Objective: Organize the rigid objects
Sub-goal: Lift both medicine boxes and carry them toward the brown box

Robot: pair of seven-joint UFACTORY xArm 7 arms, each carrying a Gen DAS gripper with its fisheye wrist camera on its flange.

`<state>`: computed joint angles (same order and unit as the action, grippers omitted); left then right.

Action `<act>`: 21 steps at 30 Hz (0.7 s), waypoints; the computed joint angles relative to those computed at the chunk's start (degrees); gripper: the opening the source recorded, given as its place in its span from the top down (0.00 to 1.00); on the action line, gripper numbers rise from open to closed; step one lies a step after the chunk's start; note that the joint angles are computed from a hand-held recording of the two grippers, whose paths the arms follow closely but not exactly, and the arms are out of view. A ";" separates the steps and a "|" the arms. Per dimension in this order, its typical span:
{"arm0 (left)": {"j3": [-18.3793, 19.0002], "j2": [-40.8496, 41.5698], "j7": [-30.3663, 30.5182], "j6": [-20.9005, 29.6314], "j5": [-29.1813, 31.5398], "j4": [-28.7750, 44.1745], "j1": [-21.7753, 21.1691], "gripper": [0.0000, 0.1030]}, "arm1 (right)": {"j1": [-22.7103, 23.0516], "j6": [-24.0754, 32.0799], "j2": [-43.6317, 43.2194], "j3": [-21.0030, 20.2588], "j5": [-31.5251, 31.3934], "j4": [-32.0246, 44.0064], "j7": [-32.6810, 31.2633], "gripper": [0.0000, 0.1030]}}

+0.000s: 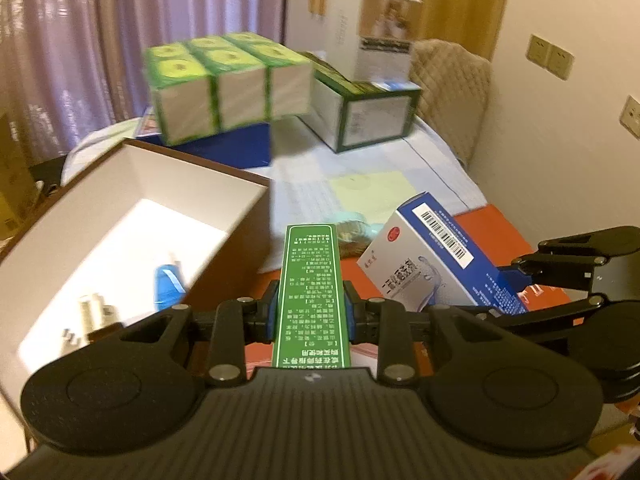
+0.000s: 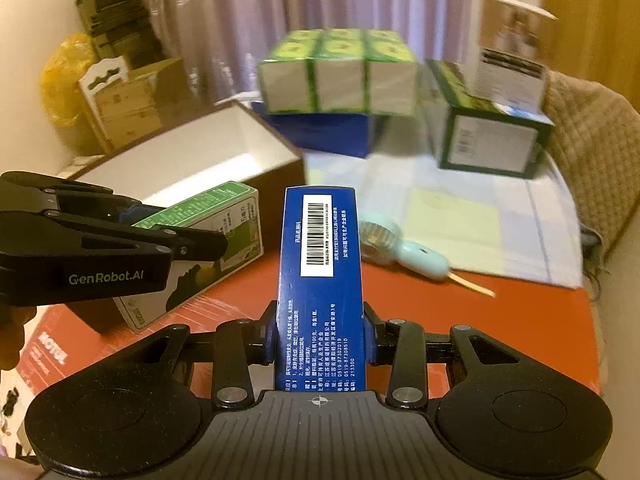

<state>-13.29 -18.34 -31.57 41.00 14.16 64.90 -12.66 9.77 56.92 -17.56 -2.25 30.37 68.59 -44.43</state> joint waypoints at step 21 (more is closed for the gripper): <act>6.22 -12.02 6.81 0.63 -1.64 -8.00 9.92 0.75 | 9.85 -1.66 9.11 9.65 1.36 9.54 8.55 0.65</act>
<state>-7.06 -30.35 -24.76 41.63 12.52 56.89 -2.74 19.63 55.26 -8.45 7.40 31.73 78.13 -35.88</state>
